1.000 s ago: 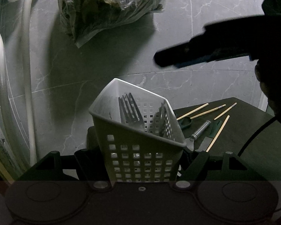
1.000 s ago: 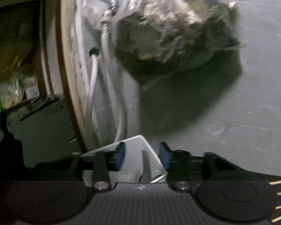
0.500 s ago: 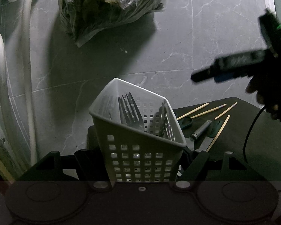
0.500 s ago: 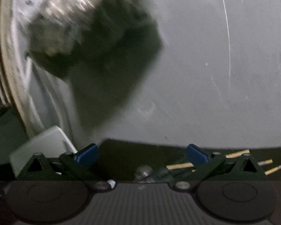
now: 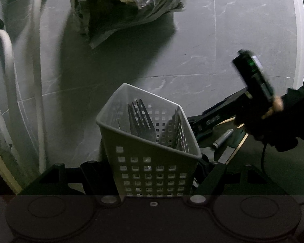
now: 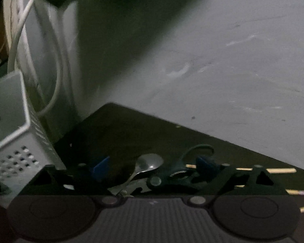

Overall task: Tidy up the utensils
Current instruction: 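Reach into the pile and grasp another silver spoon with the right tool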

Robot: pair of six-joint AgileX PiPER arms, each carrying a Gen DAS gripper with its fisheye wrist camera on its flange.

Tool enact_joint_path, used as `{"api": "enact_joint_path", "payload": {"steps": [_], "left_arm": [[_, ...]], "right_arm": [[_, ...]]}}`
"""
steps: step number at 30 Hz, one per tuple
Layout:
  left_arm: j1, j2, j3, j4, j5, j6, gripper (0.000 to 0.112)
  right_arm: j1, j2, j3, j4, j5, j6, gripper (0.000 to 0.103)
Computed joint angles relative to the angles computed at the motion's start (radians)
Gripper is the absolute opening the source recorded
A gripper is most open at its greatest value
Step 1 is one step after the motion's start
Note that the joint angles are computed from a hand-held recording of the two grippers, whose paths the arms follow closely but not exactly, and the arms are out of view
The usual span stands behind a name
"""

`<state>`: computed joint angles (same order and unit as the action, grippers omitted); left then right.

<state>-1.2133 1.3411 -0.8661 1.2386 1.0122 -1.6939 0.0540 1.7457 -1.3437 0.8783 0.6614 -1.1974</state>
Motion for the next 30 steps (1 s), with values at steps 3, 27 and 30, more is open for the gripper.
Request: {"api": "enact_joint_path", "payload": {"steps": [3, 27, 30], "left_arm": [[-0.016, 0.008, -0.013, -0.011, 0.027, -0.004, 0.076], [-0.033, 0.035, -0.042, -0.016, 0.058, -0.021, 0.076], [-0.034, 0.036, -0.043, -0.016, 0.059, -0.021, 0.076]], "right_arm": [[0.036, 0.041, -0.033, -0.032, 0.003, 0.036, 0.075], [0.114, 0.116, -0.096, -0.240, -0.048, 0.435, 0.035], [0.113, 0.109, -0.087, -0.237, -0.052, 0.437, 0.031]]}}
